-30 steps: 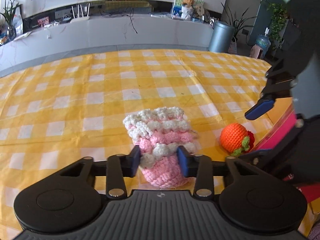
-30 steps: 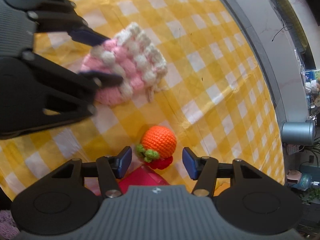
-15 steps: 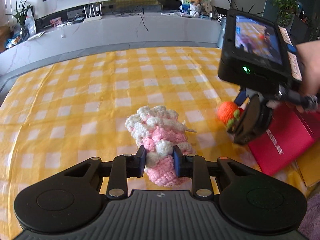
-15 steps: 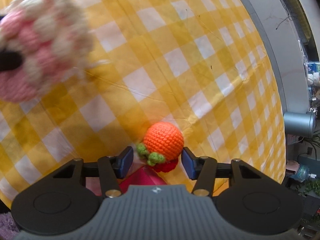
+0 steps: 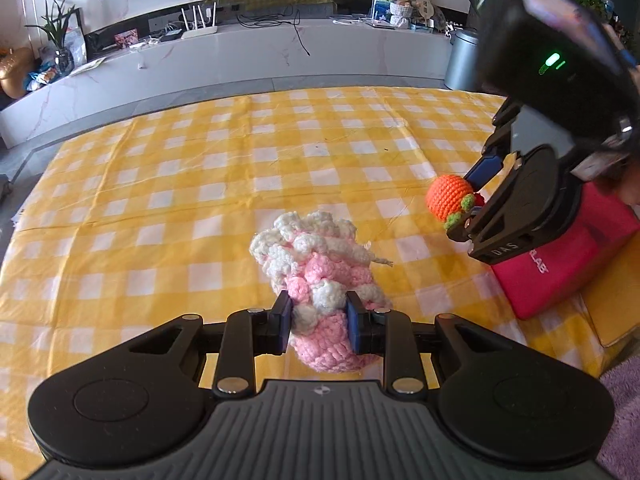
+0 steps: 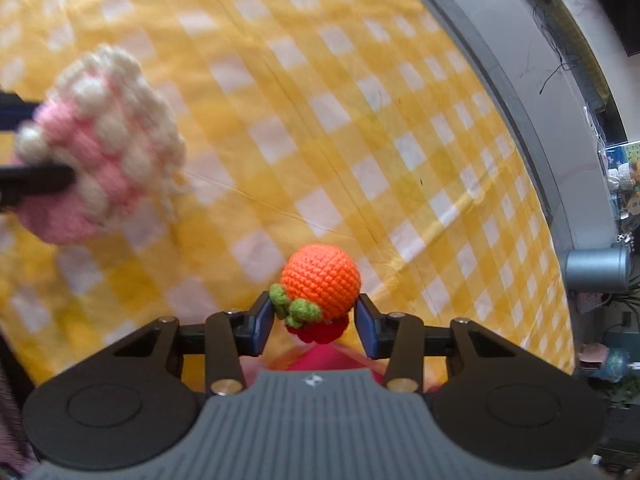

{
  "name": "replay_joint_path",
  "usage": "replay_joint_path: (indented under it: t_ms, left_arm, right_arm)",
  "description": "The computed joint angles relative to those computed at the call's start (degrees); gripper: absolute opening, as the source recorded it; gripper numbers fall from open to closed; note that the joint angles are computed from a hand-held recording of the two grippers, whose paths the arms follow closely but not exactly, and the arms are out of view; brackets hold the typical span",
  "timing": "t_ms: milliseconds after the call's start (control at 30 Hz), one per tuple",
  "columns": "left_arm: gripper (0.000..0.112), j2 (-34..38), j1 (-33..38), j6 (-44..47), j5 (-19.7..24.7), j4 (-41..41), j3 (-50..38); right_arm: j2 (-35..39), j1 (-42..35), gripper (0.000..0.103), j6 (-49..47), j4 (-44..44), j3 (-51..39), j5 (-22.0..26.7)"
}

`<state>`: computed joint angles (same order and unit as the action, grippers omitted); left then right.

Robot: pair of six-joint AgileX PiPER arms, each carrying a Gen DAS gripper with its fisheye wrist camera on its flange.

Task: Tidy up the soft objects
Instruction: 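Carry the pink pouch with left tool while right tool carries orange ball over the box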

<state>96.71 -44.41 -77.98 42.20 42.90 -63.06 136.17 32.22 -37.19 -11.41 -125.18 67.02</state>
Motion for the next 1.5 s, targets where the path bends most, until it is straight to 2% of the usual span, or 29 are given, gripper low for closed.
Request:
replay_joint_path:
  t_ms: [300,500,700,867,1100,1367,1500]
  left_arm:
    - [0.031,-4.2,-8.0,-3.2,9.7,1.5,-2.1]
    - [0.031,-4.7,-14.9,-7.5,15.4,3.6,-5.3]
    - [0.031,-3.8,-21.8,-14.0,19.6,6.6,-8.3]
    - [0.031,-0.9,-27.0,-17.2,22.7,7.9,-12.8]
    - [0.031,4.9,-30.7,-17.5,22.8,8.6,-19.9]
    - [0.031,13.3,-31.4,-12.4,22.3,6.9,-31.3]
    - [0.031,17.2,-30.1,-7.6,21.6,5.4,-37.6]
  right_arm:
    - [-23.1,-2.3,0.043,-1.4,12.6,30.2,-13.2]
    - [-36.8,-7.6,0.043,-5.8,25.2,47.0,-18.6]
    - [-49.9,-17.6,0.043,-15.0,40.4,63.3,-21.6]
    - [-58.4,-30.4,0.043,-24.6,52.8,74.0,-19.5]
    - [-65.5,-50.1,0.043,-36.3,64.6,85.3,-15.4]
    - [-65.3,-66.7,0.044,-46.0,69.3,88.8,-10.3]
    - [-63.1,-71.3,0.044,-47.1,70.2,87.1,-8.1]
